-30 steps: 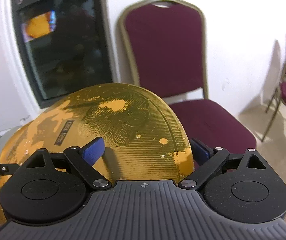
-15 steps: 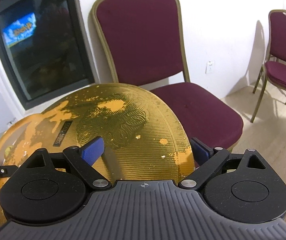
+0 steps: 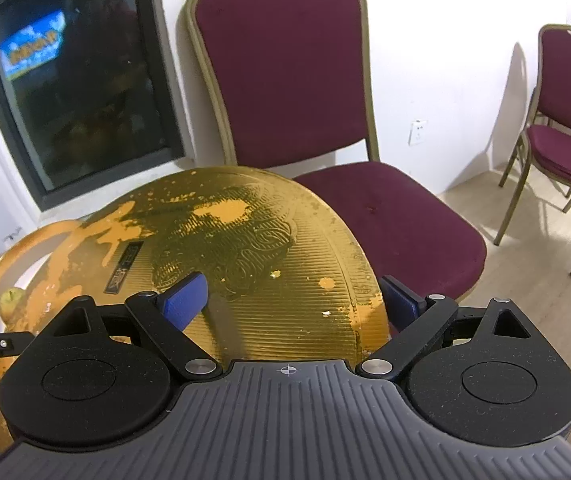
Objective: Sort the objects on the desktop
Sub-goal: 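Carry the held lid over the open box with the right gripper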
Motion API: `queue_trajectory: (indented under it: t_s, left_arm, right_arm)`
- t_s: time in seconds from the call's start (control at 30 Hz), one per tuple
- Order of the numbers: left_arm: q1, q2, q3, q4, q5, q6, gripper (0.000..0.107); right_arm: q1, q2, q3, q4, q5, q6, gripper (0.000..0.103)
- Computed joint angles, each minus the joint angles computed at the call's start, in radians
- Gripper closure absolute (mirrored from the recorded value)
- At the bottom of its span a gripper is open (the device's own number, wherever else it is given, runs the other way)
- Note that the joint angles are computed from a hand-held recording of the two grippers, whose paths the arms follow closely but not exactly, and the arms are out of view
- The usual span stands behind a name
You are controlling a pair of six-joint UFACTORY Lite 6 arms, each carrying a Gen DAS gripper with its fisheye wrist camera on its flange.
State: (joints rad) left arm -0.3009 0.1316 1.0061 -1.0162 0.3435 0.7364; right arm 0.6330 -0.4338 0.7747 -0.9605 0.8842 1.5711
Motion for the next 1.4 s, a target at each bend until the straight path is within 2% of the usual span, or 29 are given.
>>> queue_trajectory:
  t_s: [0.23,0.43,0.63,0.9,1.17,1.3,1.4]
  left_arm:
    - [0.071,0.021,0.015,-0.060,0.030,0.080,0.007]
    - [0.143,0.017,0.019,-0.007,0.018,0.043,0.007]
    - [0.235,0.001,0.013,0.028,-0.029,0.030,0.007]
    - [0.367,0.024,0.034,-0.031,-0.075,0.104,0.007]
    - [0.432,0.104,0.102,-0.162,-0.114,0.273,0.007]
    - [0.451,0.171,0.172,-0.155,-0.137,0.293,0.007]
    - [0.456,0.241,0.255,-0.085,-0.152,0.228,0.007]
  right_arm:
    - [0.003,0.111,0.087,-0.009,-0.014,-0.001,0.009]
    - [-0.016,0.256,0.186,-0.038,-0.100,0.011,0.009]
    - [-0.046,0.465,0.345,-0.068,-0.245,0.016,0.009]
    - [-0.051,0.794,0.677,-0.069,-0.390,-0.060,0.009]
    - [-0.069,1.096,1.042,-0.004,-0.474,-0.173,0.009]
    - [-0.087,1.261,1.246,0.130,-0.500,-0.315,0.009]
    - [-0.099,1.408,1.444,0.268,-0.495,-0.452,0.009]
